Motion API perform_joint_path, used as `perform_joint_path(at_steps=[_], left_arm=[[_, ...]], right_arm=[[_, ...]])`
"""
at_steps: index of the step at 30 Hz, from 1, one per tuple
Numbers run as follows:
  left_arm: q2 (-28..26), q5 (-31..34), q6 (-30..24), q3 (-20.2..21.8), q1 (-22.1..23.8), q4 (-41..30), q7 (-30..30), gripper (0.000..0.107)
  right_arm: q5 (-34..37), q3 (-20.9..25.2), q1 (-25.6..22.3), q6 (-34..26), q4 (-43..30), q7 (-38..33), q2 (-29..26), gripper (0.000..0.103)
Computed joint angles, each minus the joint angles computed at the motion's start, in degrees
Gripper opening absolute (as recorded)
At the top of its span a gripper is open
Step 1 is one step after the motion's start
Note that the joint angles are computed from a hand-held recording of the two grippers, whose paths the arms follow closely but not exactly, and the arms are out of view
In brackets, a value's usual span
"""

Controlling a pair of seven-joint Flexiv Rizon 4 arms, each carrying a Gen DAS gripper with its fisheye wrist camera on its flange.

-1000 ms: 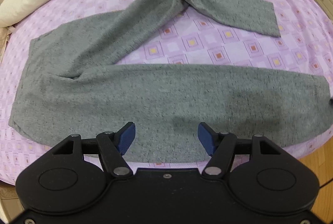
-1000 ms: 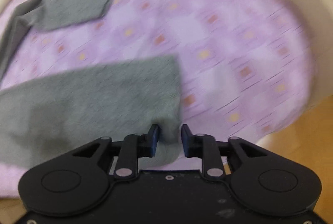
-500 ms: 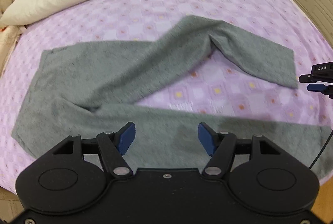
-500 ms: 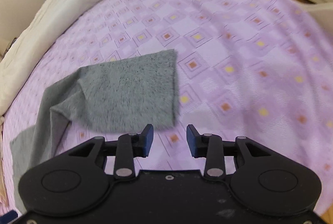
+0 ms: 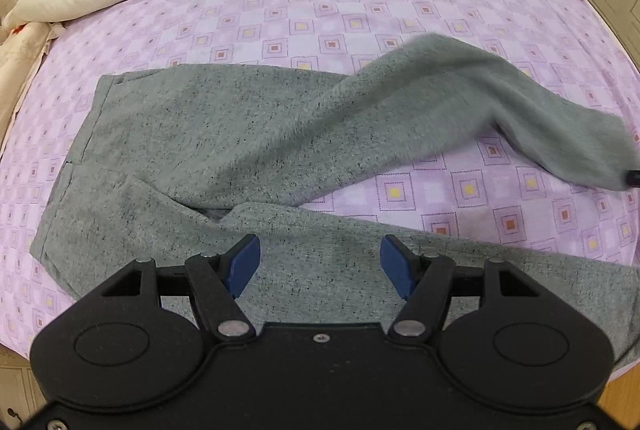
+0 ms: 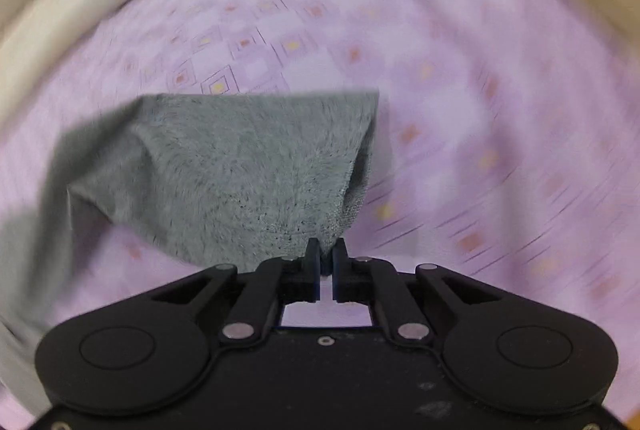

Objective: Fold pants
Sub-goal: 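Lay the bent leg straight alongside the other leg with the right gripper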

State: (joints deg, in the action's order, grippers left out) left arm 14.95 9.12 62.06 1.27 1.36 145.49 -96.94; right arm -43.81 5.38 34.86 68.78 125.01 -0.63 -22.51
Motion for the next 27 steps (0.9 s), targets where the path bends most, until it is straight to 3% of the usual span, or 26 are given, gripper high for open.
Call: perform_joint_path(at_steps=[2, 4, 10, 12, 14, 16, 19, 22, 25, 27], left_arm=[[-0.5, -0.9, 0.2, 0.1, -0.5, 0.2, 0.7, 0.068], [-1.4, -2.0, 0.3, 0.1, -1.0, 0.1, 1.4, 0.068], [-4.9, -5.4, -0.5, -0.2, -3.0, -0.8, 3.8, 0.068], [-4.6, -5.6, -1.3, -0.3, -3.4, -1.0, 3.2, 0.068], [-3.9, -5.7, -2.8, -0.4, -3.8, -1.0, 2.8, 0.068], [-3.2, -5.9, -3.7, -0.4, -4.3, -0.6, 3.0, 0.068], [-2.7, -3.2, -6.6, -1.8, -4.6, -1.0, 1.1, 0.068], [-1.4, -1.5, -8.2, -2.5, -5.7, -0.3, -0.1, 0.068], [0.7, -1.5, -9.9, -2.6, -7.1, 0.7, 0.3, 0.068], [2.2, -0.8, -10.5, -3.0, -7.9, 1.6, 0.5, 0.068]], right_arm=[[0.3, 1.7, 0.5, -9.2, 0.8, -4.3, 4.1, 0.006], [2.3, 3.6, -1.0, -13.9, 2.6, -7.0, 6.9, 0.006], [8.6, 5.4, -5.8, -8.3, 7.2, -10.0, 6.0, 0.011], [5.2, 3.9, -3.7, -11.0, 7.8, -4.6, 7.4, 0.024], [-1.8, 3.4, -1.8, -13.2, 9.3, 4.2, 10.4, 0.028], [-9.0, 4.4, -2.0, -10.7, 11.4, 10.0, 13.4, 0.029], [-17.4, 5.4, -3.5, 1.3, 12.7, 15.8, 12.8, 0.030], [-17.6, 7.0, -2.4, 7.1, 12.8, 15.2, 10.6, 0.030], [-16.1, 7.8, 0.3, 8.1, 13.5, 14.1, 8.6, 0.030], [-10.9, 9.7, 1.8, 6.4, 14.6, 12.6, 8.5, 0.030]])
